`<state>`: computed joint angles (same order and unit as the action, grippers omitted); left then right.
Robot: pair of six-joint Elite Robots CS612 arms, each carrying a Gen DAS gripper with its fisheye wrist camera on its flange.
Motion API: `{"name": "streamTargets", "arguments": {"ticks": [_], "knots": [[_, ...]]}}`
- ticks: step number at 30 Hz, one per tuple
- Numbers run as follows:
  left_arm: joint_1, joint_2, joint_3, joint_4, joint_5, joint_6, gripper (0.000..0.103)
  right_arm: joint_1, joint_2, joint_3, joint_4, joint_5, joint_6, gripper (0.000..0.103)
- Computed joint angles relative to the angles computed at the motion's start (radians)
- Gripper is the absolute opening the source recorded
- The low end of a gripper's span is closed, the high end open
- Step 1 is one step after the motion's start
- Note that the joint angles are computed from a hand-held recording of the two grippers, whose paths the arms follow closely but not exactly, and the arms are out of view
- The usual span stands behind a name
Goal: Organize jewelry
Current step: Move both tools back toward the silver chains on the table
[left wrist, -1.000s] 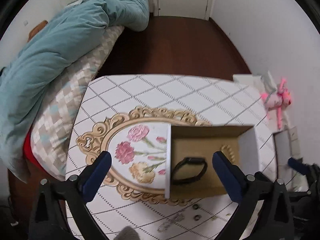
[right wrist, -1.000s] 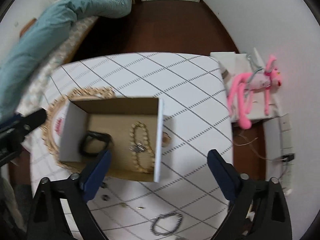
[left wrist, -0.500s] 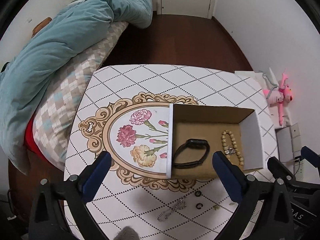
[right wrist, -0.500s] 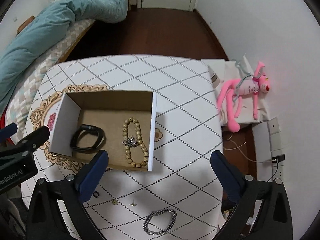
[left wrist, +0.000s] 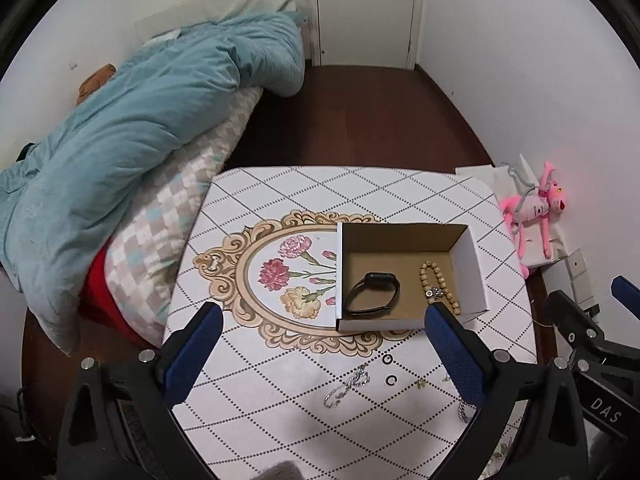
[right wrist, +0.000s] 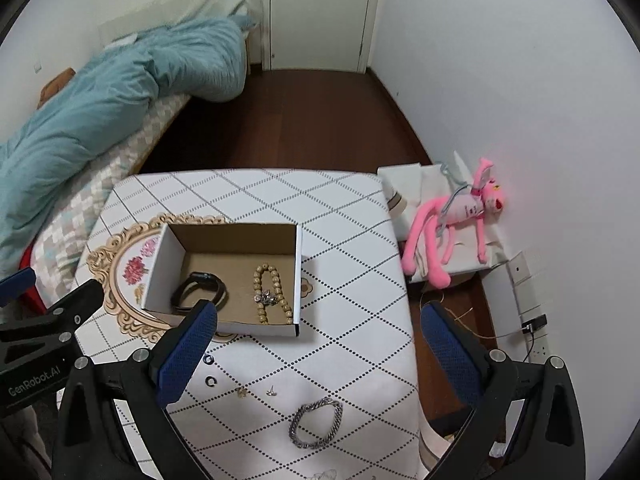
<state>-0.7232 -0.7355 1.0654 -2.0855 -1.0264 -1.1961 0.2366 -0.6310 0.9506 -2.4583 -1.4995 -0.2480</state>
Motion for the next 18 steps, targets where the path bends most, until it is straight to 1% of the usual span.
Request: {"name": "streamTargets", "arguments": {"ticks": [4,7,11,13,14,18], "knots": [[-0.016,-0.025,0.025,-0.013,0.026,0.001,0.103,-0.006,-0.043,0.062,-0.052,0.015,0.008,0.103],[-0.023,-0.038,0.039,-0.017,0.033,-0.017,0.103,-0.01,-0.072,0.107,-0.093,0.029,0.022,0.103],[-0.03,-0.05,0.055,-0.006,0.043,-0.044,0.103,-0.019,-0.098,0.148,-0.109,0.062,0.047,0.103],[-0.034,-0.051,0.068,-0.003,0.056,-0.05,0.103,-0.025,-0.105,0.162,-0.093,0.085,0.059,0.103],[-0.035,-0.052,0.077,-0.007,0.056,-0.053,0.103,-0.025,-0.105,0.167,-0.086,0.084,0.063,0.103],[-0.034,-0.05,0.115,-0.014,0.026,-0.072,0.103,-0.031,-0.093,0.186,-0.029,0.05,0.097,0.103]]}}
